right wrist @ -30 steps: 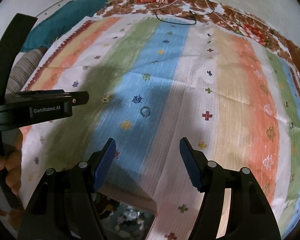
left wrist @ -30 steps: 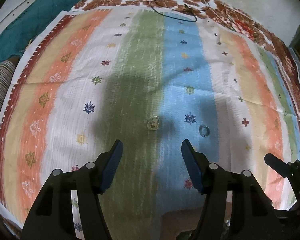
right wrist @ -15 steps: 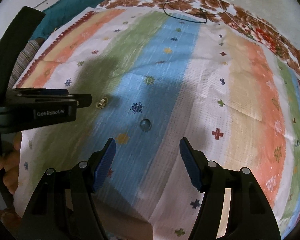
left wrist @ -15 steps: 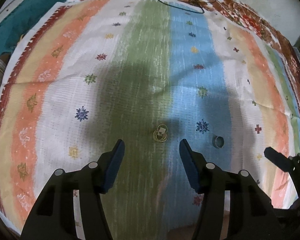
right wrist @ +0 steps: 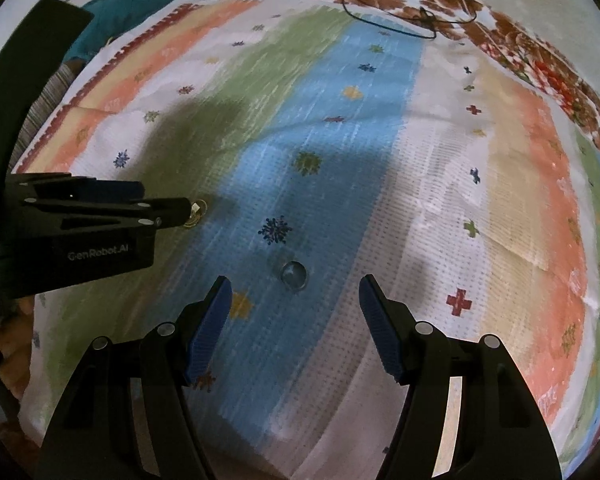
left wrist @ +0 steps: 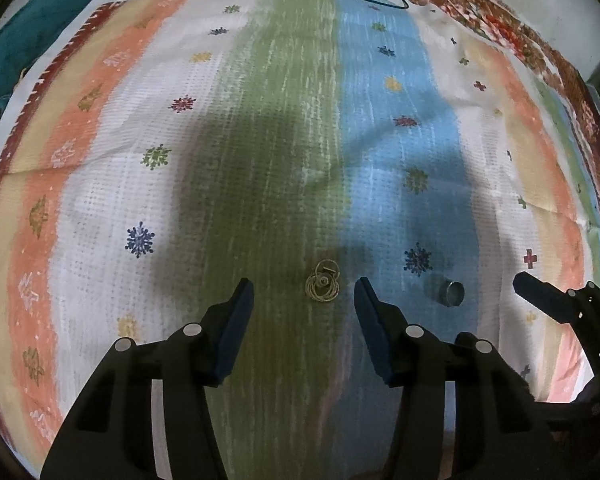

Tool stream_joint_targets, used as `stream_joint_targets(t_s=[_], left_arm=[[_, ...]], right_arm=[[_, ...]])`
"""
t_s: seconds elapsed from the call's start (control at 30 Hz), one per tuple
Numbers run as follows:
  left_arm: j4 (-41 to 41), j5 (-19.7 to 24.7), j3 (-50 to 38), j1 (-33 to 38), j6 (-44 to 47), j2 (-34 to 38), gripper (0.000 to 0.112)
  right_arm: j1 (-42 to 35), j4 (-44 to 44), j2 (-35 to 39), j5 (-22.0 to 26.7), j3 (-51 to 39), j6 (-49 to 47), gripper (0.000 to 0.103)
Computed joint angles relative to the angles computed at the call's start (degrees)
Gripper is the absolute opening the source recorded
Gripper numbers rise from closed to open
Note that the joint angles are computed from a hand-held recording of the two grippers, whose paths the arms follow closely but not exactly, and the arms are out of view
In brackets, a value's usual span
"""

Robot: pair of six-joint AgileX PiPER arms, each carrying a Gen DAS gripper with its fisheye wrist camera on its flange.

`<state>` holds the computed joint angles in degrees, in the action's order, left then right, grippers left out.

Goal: Organize jewelry
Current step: 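Grasp the gold ring with the left tool while the right grasps the small clear ring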

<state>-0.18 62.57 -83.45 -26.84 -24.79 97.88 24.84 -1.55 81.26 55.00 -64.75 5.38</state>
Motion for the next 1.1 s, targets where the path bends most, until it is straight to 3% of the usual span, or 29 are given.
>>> stream_joint_targets(t_s=[0.43,0.67,0.73,0.97,1.1], left_arm=[[-2.60,0.17,-2.17,0.79,3.38,4.41,0.041],[-0.58,0.88,-3.58,-0.71,3.13,5.73,0.025],[-0.50,1.02,-3.72,-0.97,3.03,5.98,0.018],[-1.00,0.09,-3.60,-0.66,3.15,6.30,0.016],[-0.46,-0.02,-2.90,-0.66,3.10,5.68,0.015]], right_arm=[[-1.70,2.42,5.66,-0.68,-1.97,-3.96,0.061],[-1.35,1.47,7.09,-0.79,-1.65,-4.76,0.055],[-1.17,0.94,7.07,-1.06,-1.47,-4.55,0.047],[-1.42,0.84,7.45,-0.48,-2.15,-4.68,0.019],[-2.37,1.97,6.91,-0.92,-1.65,-5.62,0.019]])
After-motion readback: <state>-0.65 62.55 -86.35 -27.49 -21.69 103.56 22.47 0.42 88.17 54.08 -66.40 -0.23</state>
